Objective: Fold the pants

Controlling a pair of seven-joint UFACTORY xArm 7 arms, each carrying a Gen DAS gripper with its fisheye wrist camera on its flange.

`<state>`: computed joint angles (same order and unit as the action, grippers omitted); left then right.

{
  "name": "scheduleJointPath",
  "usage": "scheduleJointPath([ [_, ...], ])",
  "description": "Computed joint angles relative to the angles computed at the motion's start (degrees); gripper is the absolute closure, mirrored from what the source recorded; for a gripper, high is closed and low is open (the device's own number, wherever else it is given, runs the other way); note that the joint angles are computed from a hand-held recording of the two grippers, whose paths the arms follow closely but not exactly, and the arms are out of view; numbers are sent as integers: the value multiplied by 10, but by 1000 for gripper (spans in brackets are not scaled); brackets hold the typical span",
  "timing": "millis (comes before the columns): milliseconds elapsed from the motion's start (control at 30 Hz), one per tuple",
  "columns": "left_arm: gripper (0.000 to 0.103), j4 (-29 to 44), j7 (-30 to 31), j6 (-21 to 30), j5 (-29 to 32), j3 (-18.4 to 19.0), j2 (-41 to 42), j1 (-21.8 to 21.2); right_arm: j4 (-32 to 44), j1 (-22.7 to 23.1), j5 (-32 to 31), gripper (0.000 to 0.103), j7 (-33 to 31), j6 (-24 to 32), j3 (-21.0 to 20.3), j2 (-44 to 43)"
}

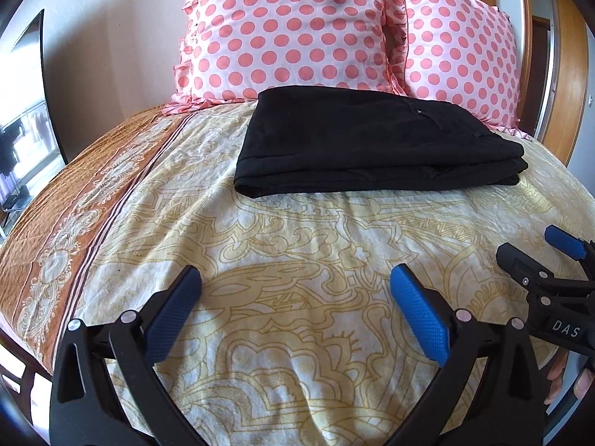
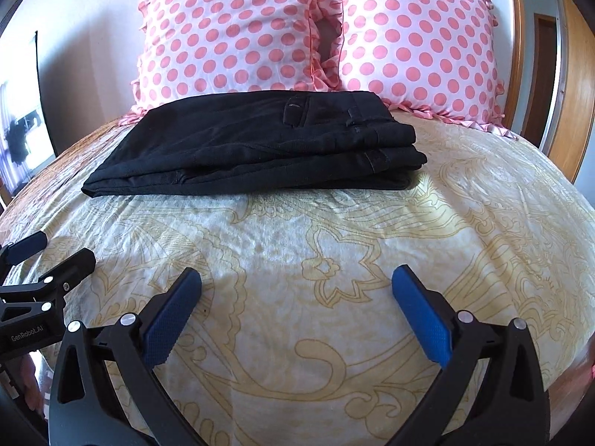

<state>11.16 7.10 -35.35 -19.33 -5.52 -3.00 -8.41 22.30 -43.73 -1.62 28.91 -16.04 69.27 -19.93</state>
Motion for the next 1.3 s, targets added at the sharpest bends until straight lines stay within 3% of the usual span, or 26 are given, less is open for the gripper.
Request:
scheduleJointPath([
  [1300,2,-1,5,-1,-19,-4,-2,-5,-4,-3,6,1,-1,-7,6,-3],
])
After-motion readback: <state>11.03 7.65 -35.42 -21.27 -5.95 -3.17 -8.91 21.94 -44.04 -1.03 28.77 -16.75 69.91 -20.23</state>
